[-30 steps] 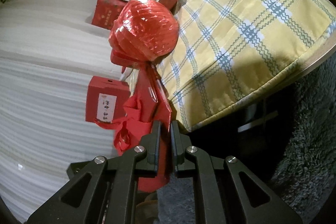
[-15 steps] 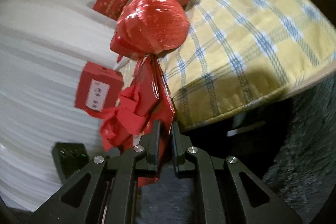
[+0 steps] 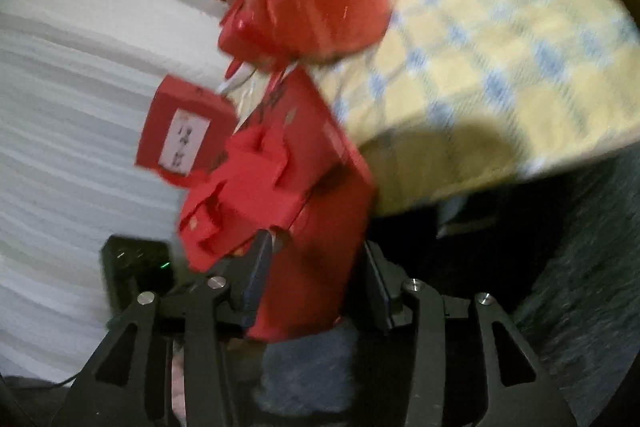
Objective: Organize objects
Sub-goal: 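Lift the red tote bag off the pile with the right tool, then raise the held red tote bag above the table with the right tool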
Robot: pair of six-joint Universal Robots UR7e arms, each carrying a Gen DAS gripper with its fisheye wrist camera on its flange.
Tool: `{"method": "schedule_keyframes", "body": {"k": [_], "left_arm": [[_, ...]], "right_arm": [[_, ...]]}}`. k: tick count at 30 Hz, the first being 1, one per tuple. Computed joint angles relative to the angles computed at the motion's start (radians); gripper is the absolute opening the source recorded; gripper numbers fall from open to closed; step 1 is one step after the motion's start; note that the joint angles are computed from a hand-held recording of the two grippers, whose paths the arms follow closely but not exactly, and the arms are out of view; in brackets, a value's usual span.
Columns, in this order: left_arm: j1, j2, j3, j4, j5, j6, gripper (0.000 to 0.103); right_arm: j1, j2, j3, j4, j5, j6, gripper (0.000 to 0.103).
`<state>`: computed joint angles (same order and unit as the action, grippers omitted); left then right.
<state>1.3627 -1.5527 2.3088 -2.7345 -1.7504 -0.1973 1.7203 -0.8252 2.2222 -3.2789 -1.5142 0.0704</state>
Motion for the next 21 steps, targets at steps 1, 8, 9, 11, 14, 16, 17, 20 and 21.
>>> {"method": "schedule_keyframes", "body": {"k": [1,8,9,11,14,16,17,20,21], "left_arm": [[-0.008,0.000,0.002,-0.002,0.016,0.008,0.011],[-0.084,-0.025,0.015,0.029,0.136,0.066,0.009],[-0.097,-0.032,0.017,0.033,0.163,0.070,0.009],[-0.116,-0.044,0.025,0.033,0.190,0.070,0.009],[-0.160,-0.079,0.050,0.024,0.250,0.082,0.009],[-0.213,-0.103,0.073,0.012,0.324,0.094,0.009],[-0.238,-0.113,0.080,0.013,0.362,0.107,0.009],[-0.293,-0.140,0.097,0.013,0.439,0.118,0.010],[-0.313,-0.149,0.104,0.013,0.464,0.119,0.010]], "right_arm": [[-0.011,0.011,0.000,-0.004,0.023,0.001,0.047],[-0.044,0.052,0.004,-0.069,0.084,0.022,0.028],[-0.032,0.051,0.006,-0.084,0.061,0.013,0.023],[-0.002,0.045,0.008,-0.115,0.017,-0.015,0.013],[0.048,0.044,0.002,-0.138,-0.063,-0.054,0.012],[0.084,0.051,-0.002,-0.165,-0.116,-0.087,0.013],[0.096,0.052,0.001,-0.182,-0.135,-0.104,0.013],[0.148,0.065,-0.005,-0.231,-0.213,-0.168,0.013],[0.164,0.069,-0.006,-0.249,-0.237,-0.189,0.013]]}}
